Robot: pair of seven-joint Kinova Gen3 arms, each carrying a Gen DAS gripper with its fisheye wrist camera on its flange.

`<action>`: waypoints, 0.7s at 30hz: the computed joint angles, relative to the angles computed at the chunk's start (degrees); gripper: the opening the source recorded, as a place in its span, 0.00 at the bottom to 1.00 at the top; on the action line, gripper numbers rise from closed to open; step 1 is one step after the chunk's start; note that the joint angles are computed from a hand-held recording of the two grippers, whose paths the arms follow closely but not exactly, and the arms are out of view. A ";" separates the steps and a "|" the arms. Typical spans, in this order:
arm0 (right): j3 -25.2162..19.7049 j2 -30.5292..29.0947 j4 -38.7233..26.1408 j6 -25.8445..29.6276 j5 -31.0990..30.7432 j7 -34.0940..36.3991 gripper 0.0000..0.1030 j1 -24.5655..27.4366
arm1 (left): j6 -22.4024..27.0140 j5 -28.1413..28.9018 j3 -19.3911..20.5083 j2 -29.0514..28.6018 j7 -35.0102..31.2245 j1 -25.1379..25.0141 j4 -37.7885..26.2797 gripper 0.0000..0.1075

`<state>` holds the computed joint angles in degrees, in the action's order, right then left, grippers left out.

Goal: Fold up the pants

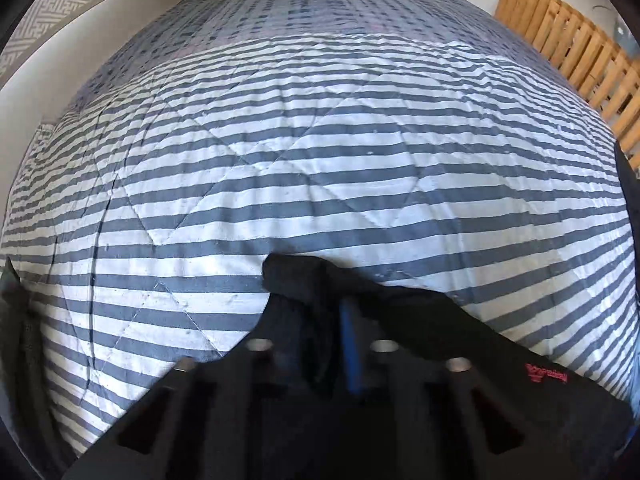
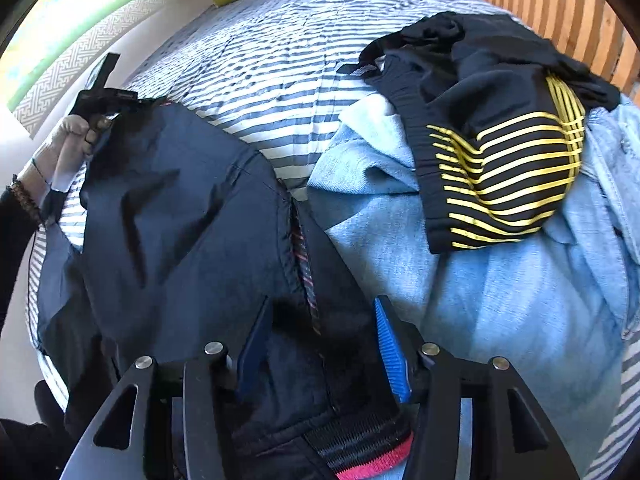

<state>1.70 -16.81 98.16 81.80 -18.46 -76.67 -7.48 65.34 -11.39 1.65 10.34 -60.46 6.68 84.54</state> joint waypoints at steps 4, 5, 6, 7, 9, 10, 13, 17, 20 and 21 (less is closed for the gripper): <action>2.10 1.34 -0.26 1.65 -3.02 3.28 0.54 -0.27 | -1.42 -0.50 -0.01 -3.19 1.22 0.04 0.82 0.02; 2.46 1.57 -0.35 1.92 -3.55 3.84 0.54 -0.02 | -1.71 0.38 -0.04 -4.29 0.80 -0.52 0.91 0.02; 2.95 2.00 -0.68 2.77 -4.79 4.69 0.54 0.94 | -1.95 0.60 0.04 -5.59 0.86 -0.76 1.10 0.02; 4.27 2.25 -1.01 3.36 -5.87 5.04 0.54 0.86 | -2.07 0.94 0.12 -6.24 0.22 -1.18 0.83 0.02; 3.71 2.52 -1.68 3.00 -5.23 5.07 0.55 2.02 | -1.75 0.57 0.71 -8.10 0.06 -1.21 0.14 0.01; 3.41 2.73 -1.96 2.72 -4.44 5.66 0.55 2.12 | -1.76 0.45 1.03 -9.01 0.03 -1.19 -0.09 0.01; 3.27 4.47 -2.59 2.31 -3.53 6.91 0.57 2.77 | -0.35 -0.64 2.05 -11.15 0.37 -1.06 -1.86 0.01; 3.36 5.56 -2.48 2.80 -5.00 9.34 0.58 3.62 | 2.61 -1.59 3.12 -13.14 1.05 -1.20 -5.06 0.01; 4.30 5.10 -2.27 5.31 -7.85 11.02 0.43 4.03 | 4.93 -2.44 4.13 -14.73 1.62 -1.00 -7.09 0.01; 3.77 4.62 -2.11 5.77 -7.61 10.70 0.37 3.94 | 5.65 -2.64 4.42 -15.34 1.74 -1.00 -7.63 0.01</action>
<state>5.46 -12.19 96.05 87.57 -26.07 -65.98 -3.54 70.99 -14.03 6.07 -4.99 -58.72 5.68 76.90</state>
